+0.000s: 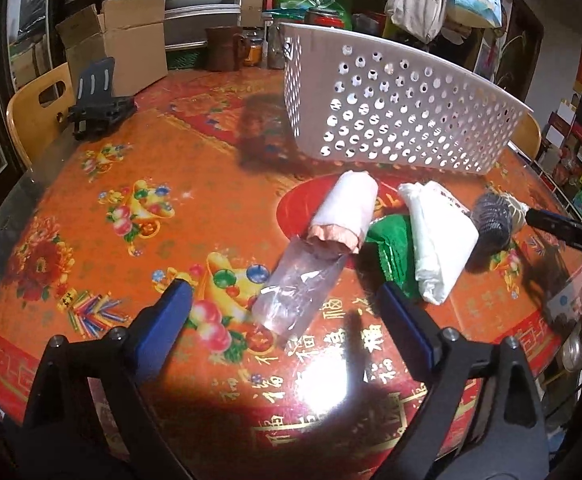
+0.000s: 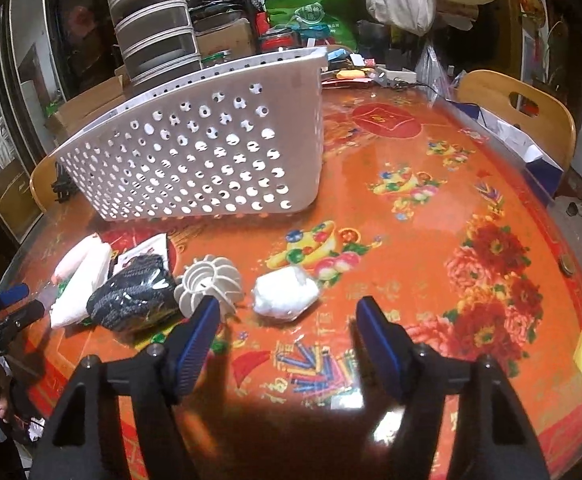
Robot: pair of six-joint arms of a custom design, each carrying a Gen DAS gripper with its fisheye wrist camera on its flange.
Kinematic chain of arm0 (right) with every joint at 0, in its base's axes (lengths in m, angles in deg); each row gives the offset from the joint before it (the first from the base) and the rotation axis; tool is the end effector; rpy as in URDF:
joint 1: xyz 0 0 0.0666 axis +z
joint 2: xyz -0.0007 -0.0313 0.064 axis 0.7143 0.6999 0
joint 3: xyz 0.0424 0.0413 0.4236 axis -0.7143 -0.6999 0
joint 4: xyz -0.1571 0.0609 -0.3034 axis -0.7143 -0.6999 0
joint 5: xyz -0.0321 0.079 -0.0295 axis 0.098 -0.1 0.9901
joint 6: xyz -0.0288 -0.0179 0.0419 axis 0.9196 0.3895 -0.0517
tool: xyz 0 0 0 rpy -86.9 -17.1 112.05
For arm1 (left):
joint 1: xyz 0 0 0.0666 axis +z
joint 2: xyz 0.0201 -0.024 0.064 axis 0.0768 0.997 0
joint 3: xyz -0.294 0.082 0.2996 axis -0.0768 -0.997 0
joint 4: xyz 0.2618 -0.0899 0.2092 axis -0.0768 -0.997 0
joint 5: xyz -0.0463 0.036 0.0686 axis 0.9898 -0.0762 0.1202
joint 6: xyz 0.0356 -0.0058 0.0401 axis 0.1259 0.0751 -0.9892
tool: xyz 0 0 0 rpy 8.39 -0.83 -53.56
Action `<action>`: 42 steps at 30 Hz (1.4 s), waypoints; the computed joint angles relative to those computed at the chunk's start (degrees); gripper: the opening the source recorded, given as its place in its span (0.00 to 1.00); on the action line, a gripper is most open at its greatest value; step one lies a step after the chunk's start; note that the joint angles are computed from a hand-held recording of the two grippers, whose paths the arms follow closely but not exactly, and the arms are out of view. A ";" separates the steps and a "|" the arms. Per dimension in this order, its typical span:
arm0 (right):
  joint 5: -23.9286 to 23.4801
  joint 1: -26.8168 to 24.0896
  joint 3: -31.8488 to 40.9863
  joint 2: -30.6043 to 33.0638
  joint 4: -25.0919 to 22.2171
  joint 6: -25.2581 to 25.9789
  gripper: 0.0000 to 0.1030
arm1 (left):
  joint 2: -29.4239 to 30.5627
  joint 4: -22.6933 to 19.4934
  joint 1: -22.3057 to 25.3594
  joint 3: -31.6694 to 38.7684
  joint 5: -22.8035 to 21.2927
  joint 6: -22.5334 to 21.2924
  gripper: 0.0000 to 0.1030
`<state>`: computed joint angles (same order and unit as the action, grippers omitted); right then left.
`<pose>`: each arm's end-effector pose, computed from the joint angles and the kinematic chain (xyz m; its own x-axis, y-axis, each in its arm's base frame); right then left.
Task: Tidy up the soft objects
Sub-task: 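Grasp the white crumpled ball with the right tool while the left tool grasps the clear plastic bag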
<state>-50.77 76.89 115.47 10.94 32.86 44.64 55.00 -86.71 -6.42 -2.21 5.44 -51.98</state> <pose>0.4355 0.2518 0.3904 -0.7301 0.2074 -0.6511 0.1165 0.9766 0.1805 0.4807 -0.0988 0.3559 -0.7041 0.1799 -0.6870 0.3366 0.9363 -0.0997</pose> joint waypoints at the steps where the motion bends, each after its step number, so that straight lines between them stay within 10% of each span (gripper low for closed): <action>1: 0.07 -0.07 0.20 0.11 -0.19 0.12 0.67 | 0.14 -0.08 -0.06 0.05 -0.05 -0.16 0.88; 8: -1.33 -0.81 0.65 0.61 -0.61 -0.23 0.46 | 0.36 0.36 -0.14 -0.25 0.18 -0.34 0.82; 17: -1.16 -0.85 3.09 2.73 -2.89 1.25 0.46 | 0.12 0.93 -0.72 -0.71 -0.82 -1.09 0.80; 29: -0.72 -0.79 2.49 2.48 -2.56 1.45 0.40 | -0.41 2.04 -1.90 -1.13 -2.11 -2.55 0.38; 42: -0.16 -0.34 0.53 0.22 -0.32 1.30 0.39 | -4.25 5.79 -1.56 -3.90 -1.79 -2.94 0.37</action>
